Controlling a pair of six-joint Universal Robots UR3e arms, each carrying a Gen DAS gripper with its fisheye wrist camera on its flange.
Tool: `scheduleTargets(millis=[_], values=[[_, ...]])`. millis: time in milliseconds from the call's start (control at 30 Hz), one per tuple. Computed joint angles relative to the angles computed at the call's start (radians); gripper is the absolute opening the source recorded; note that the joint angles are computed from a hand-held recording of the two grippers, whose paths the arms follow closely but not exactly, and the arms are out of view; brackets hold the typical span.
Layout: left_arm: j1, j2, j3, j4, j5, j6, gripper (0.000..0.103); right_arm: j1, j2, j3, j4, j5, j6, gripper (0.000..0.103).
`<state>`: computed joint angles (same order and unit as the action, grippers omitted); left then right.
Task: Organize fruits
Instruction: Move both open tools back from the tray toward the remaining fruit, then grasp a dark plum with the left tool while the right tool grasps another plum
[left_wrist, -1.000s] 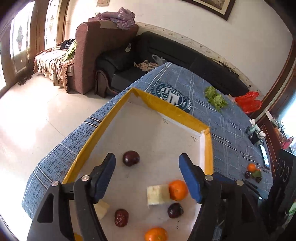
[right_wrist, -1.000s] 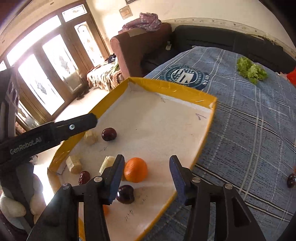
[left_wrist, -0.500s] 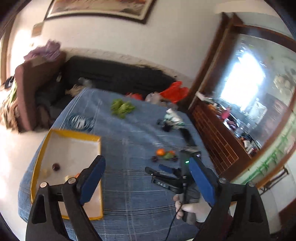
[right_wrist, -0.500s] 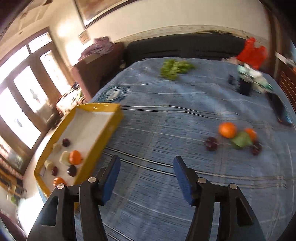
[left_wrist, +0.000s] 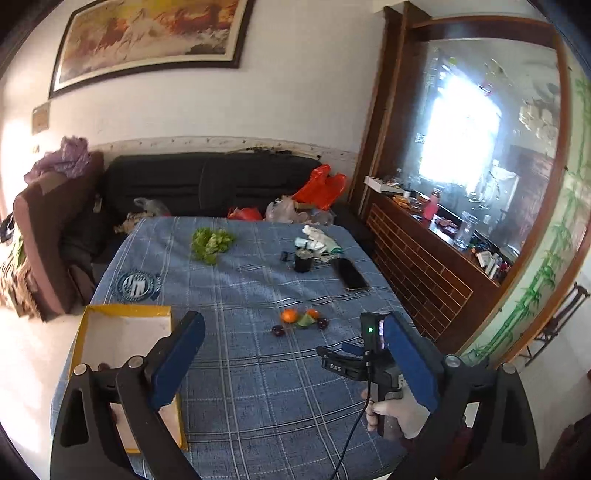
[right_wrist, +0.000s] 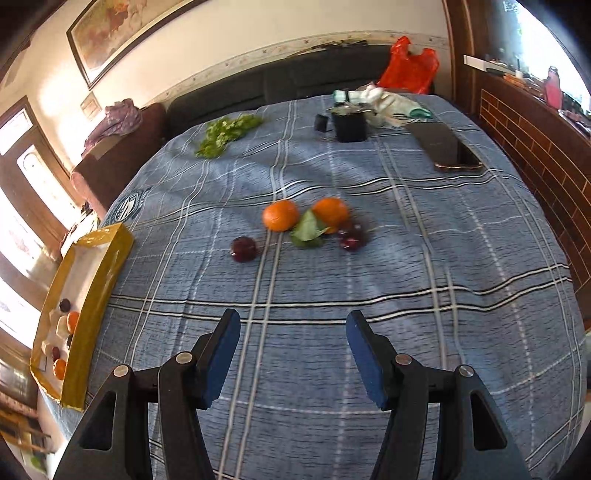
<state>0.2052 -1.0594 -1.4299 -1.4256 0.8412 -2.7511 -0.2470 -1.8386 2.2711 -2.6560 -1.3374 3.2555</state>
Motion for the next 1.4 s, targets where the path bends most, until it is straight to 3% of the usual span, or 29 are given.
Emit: scheduleTargets(millis=[133, 267, 467, 667, 767, 867, 1000, 1067, 1133, 1167, 1267, 1400], values=[[-0.160, -0.048, -0.092, 0.248, 0.134, -0.086, 0.097, -0.045, -0.012, 0.033, -0.014, 0.023, -0.017, 0.064], [-0.126, -0.120, -0.179, 0.285, 0.081, -0.051, 0.097, -0.111, -0.052, 0.074, -0.030, 0.062, -0.029, 0.064], [-0.113, -0.266, -0.423, 0.545, 0.176, -0.124, 0.097, -0.248, -0.087, 0.098, -0.055, 0.130, -0.054, 0.064], [-0.138, -0.475, -0.514, 0.674, 0.228, -0.188, 0.097, -0.250, 0.064, 0.033, -0.126, 0.189, -0.041, 0.064], [-0.143, -0.516, -0.529, 0.714, 0.221, -0.203, 0.097, -0.203, 0.171, -0.017, -0.203, 0.148, -0.002, 0.064], [-0.154, -0.519, -0.535, 0.750, 0.231, -0.206, 0.097, -0.138, 0.295, -0.096, -0.248, 0.025, 0.026, 0.064], [-0.185, -0.540, -0.519, 0.825, 0.248, -0.213, 0.096, -0.106, 0.383, -0.127, -0.276, -0.030, -0.009, 0.064], [-0.211, -0.593, -0.484, 0.873, 0.258, -0.221, 0.086, -0.094, 0.408, -0.125, -0.311, -0.047, -0.022, 0.064], [-0.252, -0.671, -0.413, 0.883, 0.282, -0.234, 0.049, -0.086, 0.436, -0.143, -0.320, -0.045, -0.029, 0.064], [-0.275, -0.715, -0.368, 0.875, 0.299, -0.245, 0.042, -0.082, 0.447, -0.152, -0.323, -0.043, -0.034, 0.064], [-0.325, -0.835, -0.242, 0.863, 0.330, -0.281, 0.039, -0.060, 0.479, -0.181, -0.326, -0.049, -0.049, 0.062], [-0.359, -0.970, -0.086, 0.827, 0.304, -0.313, 0.041, -0.054, 0.497, -0.202, -0.304, -0.040, -0.063, 0.037]])
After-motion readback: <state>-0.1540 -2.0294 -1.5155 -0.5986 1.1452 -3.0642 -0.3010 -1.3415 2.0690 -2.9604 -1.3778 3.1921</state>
